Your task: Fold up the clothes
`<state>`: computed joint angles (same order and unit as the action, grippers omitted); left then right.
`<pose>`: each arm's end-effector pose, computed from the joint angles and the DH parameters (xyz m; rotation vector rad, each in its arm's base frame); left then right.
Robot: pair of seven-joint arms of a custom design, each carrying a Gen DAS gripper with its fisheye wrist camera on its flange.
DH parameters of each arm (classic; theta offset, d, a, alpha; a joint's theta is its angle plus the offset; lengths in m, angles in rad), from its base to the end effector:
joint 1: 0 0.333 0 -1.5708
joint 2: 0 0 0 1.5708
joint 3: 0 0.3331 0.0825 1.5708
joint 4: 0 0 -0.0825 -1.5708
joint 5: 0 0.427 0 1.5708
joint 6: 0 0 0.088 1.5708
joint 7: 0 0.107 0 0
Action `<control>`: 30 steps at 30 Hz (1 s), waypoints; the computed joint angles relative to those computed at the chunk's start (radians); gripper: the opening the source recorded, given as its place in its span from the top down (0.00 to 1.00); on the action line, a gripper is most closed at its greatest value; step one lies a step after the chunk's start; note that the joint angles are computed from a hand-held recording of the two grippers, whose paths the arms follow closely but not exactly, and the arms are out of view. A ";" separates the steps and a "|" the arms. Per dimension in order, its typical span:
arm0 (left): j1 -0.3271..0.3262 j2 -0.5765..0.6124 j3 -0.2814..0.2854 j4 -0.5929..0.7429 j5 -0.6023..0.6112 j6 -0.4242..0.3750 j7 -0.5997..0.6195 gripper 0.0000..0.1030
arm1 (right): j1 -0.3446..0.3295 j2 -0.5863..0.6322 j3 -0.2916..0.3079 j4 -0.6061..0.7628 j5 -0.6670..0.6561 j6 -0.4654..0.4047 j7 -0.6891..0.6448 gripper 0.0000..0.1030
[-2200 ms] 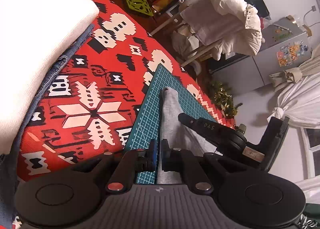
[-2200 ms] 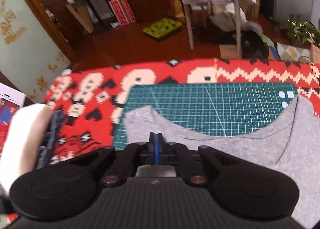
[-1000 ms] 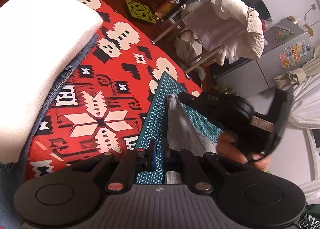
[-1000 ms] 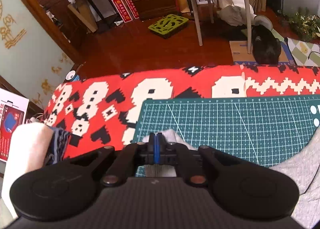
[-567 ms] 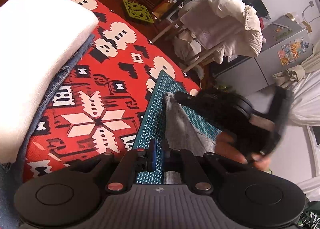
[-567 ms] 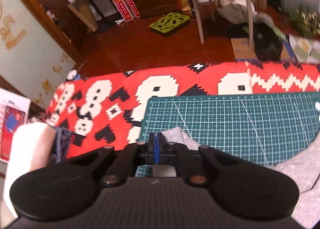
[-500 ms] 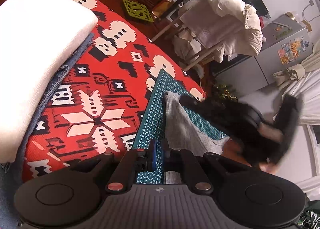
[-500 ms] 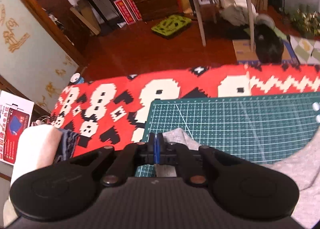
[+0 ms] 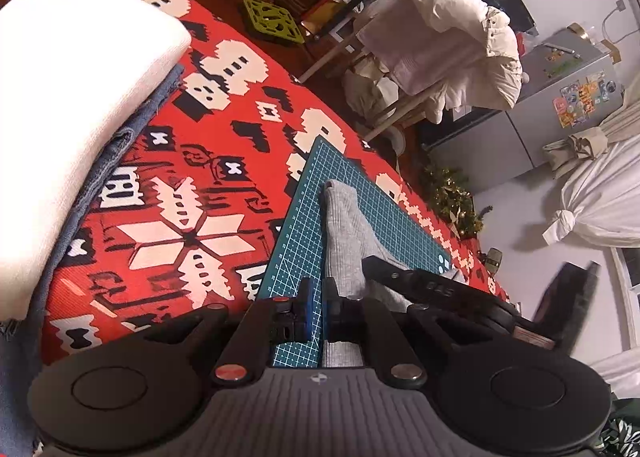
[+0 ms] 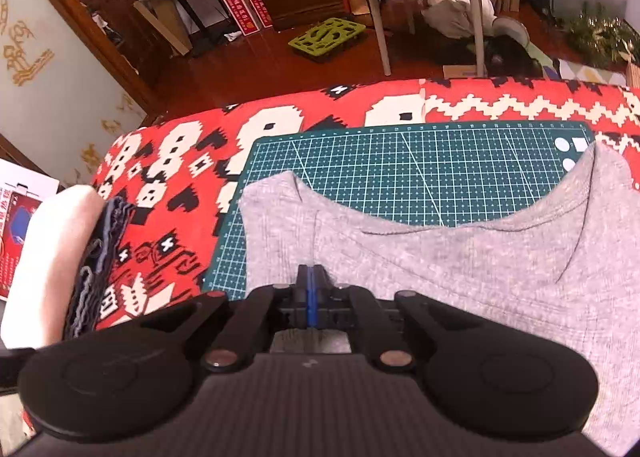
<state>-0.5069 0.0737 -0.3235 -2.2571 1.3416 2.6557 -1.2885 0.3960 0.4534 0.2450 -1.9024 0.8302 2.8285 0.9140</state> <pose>0.3689 -0.4430 0.3387 -2.6254 0.9171 -1.1656 0.5871 0.3759 0.2904 -2.1322 1.2564 0.0916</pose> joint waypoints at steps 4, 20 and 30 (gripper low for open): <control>0.002 0.003 0.003 0.000 0.024 0.016 -0.022 0.96 | -0.033 -0.050 0.034 -0.053 0.072 0.012 -0.082 0.98; 0.000 0.013 0.006 0.014 0.050 0.038 -0.016 0.96 | -0.024 -0.187 -0.010 -0.225 0.154 -0.012 -0.175 0.98; 0.001 0.023 0.010 0.023 0.070 0.057 -0.024 0.96 | -0.047 -0.231 -0.042 -0.276 0.200 0.009 -0.188 0.95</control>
<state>-0.5059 0.0971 -0.3136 -2.2340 1.4112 2.7127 -1.3124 0.3487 0.2221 0.2028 -2.1789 1.0306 2.8378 0.7262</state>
